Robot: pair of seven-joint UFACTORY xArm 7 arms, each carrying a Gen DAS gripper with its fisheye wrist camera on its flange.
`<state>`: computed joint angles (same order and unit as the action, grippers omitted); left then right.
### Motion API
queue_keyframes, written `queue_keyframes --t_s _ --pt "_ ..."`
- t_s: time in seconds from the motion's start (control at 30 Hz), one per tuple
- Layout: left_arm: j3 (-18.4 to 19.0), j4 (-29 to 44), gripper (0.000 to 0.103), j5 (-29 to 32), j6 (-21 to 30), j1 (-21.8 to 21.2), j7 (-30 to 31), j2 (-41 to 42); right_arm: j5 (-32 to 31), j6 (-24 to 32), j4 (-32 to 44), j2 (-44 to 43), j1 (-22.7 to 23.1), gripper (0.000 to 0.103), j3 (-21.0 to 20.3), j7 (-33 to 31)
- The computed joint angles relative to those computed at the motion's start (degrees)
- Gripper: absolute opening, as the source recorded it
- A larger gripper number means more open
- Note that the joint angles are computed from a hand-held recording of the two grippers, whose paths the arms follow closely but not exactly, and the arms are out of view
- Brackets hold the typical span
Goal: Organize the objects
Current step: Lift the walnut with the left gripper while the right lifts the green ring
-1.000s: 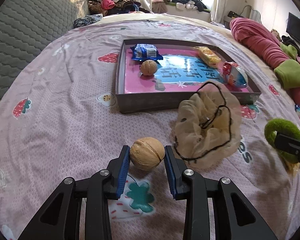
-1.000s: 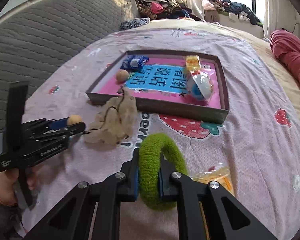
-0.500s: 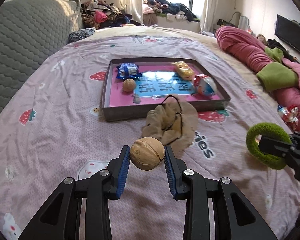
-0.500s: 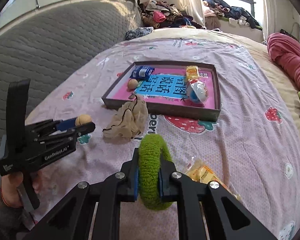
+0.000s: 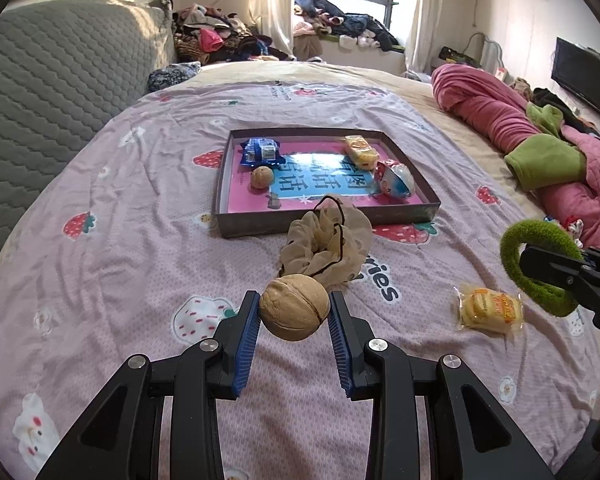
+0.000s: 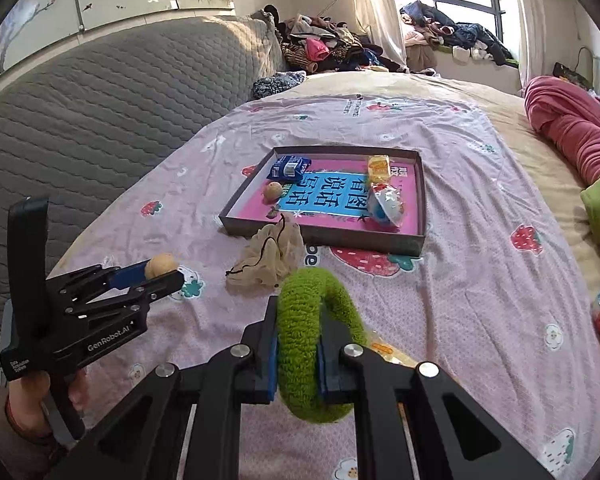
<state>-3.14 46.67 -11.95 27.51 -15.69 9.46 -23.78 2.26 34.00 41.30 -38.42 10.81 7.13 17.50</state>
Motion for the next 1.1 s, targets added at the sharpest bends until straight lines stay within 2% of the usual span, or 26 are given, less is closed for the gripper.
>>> queue_keyframes --t_s 0.43,0.7,1.1 --pt "-1.91 2.68 0.035 2.38 4.58 0.85 -5.33 -4.53 -1.24 0.54 1.27 -3.16 -0.88 0.014 2.04 3.94" --pt "-4.26 3.9 0.035 5.31 5.71 0.79 -9.53 -5.97 -2.73 1.94 1.98 -5.12 -1.3 0.014 2.99 5.49" --pt "-5.89 7.43 0.035 7.53 6.97 -0.25 -13.66 -5.42 -4.37 1.71 4.29 -5.8 -2.39 0.014 3.66 6.94"
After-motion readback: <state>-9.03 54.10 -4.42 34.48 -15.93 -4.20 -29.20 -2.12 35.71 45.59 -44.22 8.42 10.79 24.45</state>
